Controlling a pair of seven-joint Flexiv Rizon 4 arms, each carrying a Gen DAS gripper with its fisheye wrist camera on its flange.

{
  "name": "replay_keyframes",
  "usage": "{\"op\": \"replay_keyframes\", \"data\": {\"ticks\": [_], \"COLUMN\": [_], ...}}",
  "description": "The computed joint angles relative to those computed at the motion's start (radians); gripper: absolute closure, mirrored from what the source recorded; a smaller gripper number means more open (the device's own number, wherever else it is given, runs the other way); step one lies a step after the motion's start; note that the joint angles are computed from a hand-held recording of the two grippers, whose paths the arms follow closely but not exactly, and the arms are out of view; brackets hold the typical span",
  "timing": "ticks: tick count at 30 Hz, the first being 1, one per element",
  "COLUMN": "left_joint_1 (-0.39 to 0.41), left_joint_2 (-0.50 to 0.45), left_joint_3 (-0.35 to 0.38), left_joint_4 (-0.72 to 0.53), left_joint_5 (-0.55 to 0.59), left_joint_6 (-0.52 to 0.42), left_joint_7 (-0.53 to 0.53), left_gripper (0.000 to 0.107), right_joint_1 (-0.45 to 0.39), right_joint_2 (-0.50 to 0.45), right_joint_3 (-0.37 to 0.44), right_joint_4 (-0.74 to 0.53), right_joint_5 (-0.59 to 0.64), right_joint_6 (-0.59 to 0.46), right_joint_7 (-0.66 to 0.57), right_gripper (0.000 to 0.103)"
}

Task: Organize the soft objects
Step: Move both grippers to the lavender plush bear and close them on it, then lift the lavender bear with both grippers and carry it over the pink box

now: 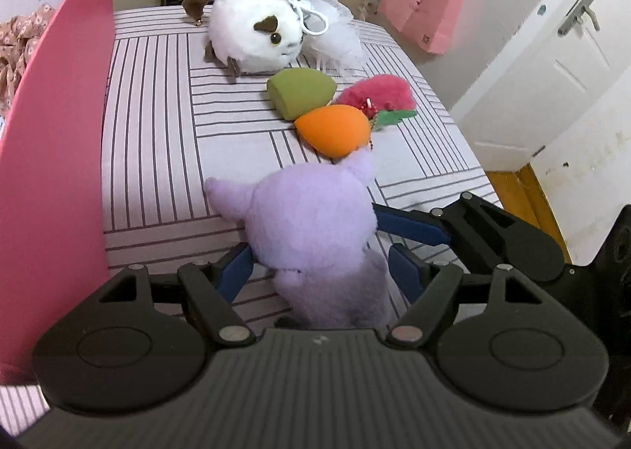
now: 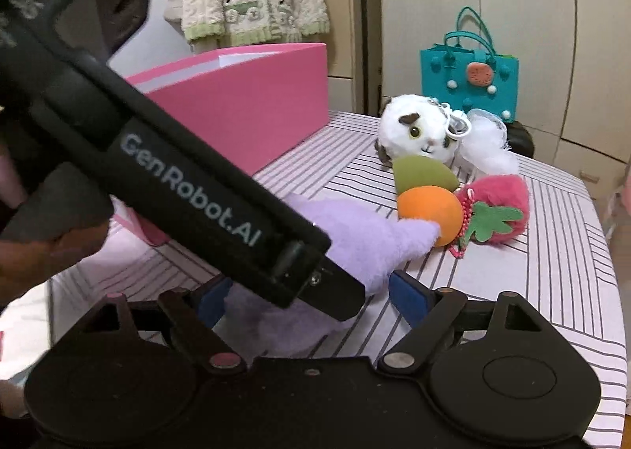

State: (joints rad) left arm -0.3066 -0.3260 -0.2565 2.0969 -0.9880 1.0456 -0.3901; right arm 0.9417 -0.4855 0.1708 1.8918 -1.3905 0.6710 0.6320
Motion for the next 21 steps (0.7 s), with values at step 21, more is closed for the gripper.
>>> {"op": "replay_keyframes", "data": {"ticks": [21], "left_joint_1": [-0.072], "left_joint_2": [0.051], "left_joint_3": [0.003], "left_joint_4": [0.067], "left_joint_5": [-0.28], "left_joint_6": [0.102], "left_joint_7": [0.248], "left_gripper": [0.054], "right_joint_1": [0.022], "right_joint_2": [-0.003], "right_joint_3": [0.006], "right_joint_4": [-0.014], "right_joint_5": [-0.008], "right_joint_6": [-0.056], "right_joint_7": [0.037], "right_gripper": [0.023]}}
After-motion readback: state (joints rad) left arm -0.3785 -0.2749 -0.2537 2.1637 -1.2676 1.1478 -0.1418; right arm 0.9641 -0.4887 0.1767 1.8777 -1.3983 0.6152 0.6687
